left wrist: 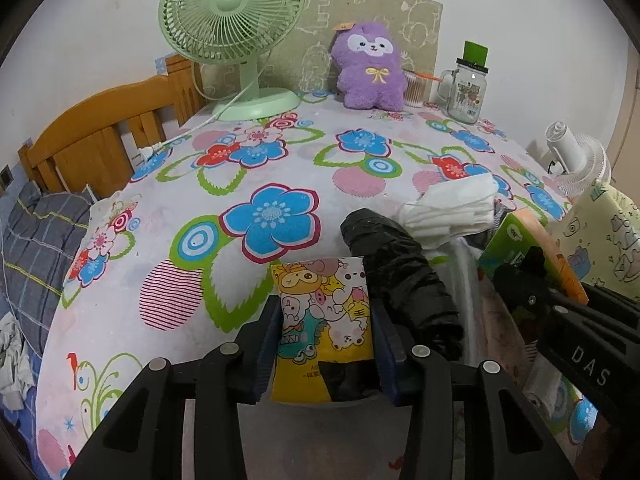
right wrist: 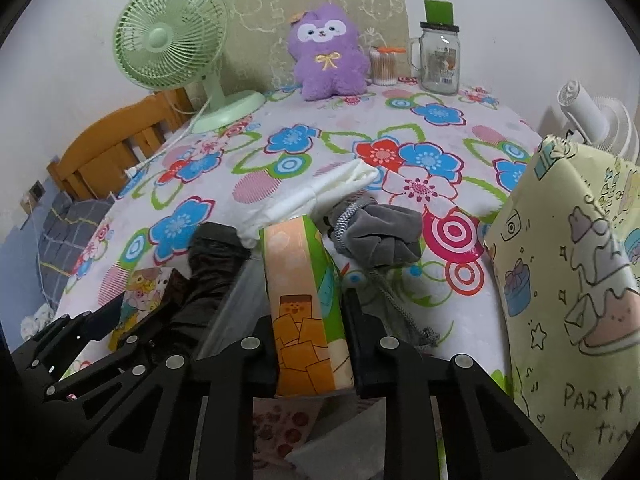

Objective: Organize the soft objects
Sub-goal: 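Lift and carry both held packs over the yellow-green storage box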

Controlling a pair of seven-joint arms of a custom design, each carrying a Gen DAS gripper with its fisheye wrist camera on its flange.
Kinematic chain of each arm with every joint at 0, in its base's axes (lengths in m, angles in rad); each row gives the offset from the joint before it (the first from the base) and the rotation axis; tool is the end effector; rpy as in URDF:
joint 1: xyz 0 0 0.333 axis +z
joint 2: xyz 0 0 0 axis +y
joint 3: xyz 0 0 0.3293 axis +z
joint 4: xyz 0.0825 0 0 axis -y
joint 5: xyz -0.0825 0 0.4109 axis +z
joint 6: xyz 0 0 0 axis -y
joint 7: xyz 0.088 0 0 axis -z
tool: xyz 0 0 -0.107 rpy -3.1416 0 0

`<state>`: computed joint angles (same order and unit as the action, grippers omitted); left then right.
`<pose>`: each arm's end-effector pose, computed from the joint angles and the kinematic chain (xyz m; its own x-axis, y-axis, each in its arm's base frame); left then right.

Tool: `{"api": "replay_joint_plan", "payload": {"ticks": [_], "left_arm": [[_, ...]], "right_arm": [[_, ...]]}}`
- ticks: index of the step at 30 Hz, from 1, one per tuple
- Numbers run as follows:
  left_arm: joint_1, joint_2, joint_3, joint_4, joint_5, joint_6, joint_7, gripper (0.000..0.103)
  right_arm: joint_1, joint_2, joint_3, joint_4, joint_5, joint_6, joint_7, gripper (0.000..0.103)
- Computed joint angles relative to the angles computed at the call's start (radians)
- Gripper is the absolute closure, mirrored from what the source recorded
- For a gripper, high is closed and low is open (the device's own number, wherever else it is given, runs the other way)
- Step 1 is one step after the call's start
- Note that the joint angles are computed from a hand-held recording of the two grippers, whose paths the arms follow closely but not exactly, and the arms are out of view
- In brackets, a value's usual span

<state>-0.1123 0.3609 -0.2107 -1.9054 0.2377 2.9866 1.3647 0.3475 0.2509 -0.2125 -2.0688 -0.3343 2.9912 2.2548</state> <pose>0.6600 -0.2239 0.3943 -0.3021 -0.9529 0.0276 -0.7151 0.2074 -0.6675 0.6412 0.1175 0.3825 -0.1608 -0.9779 -0.1338 -0.7528 0.2092 -0.6241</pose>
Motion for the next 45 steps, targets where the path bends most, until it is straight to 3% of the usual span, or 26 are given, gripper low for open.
{"api": "replay_joint_plan", "payload": {"ticks": [7,17,29,41,45], "left_arm": [[-0.005,-0.049,0.007,-0.047,0.012,0.036,-0.016,0.06],[0.006,-0.118,-0.026,-0.107,-0.004,0.078,0.009,0.059],[-0.015,-0.195,-0.042,-0.16,-0.03,0.119,0.03,0.059],[-0.04,-0.247,-0.061,-0.176,-0.06,0.131,0.058,0.059],[-0.085,-0.254,-0.024,-0.166,0.0,0.129,0.005,0.059]], "right_arm": [[0.032,-0.052,-0.032,-0.042,-0.098,0.029,0.08,0.078],[0.003,-0.142,-0.019,-0.095,-0.311,0.035,0.27,0.078],[-0.128,-0.261,0.088,-0.159,-0.512,0.012,0.428,0.078],[-0.294,-0.364,0.218,-0.218,-0.55,0.008,0.454,0.078],[-0.347,-0.395,0.255,-0.236,-0.533,0.019,0.433,0.078]]}}
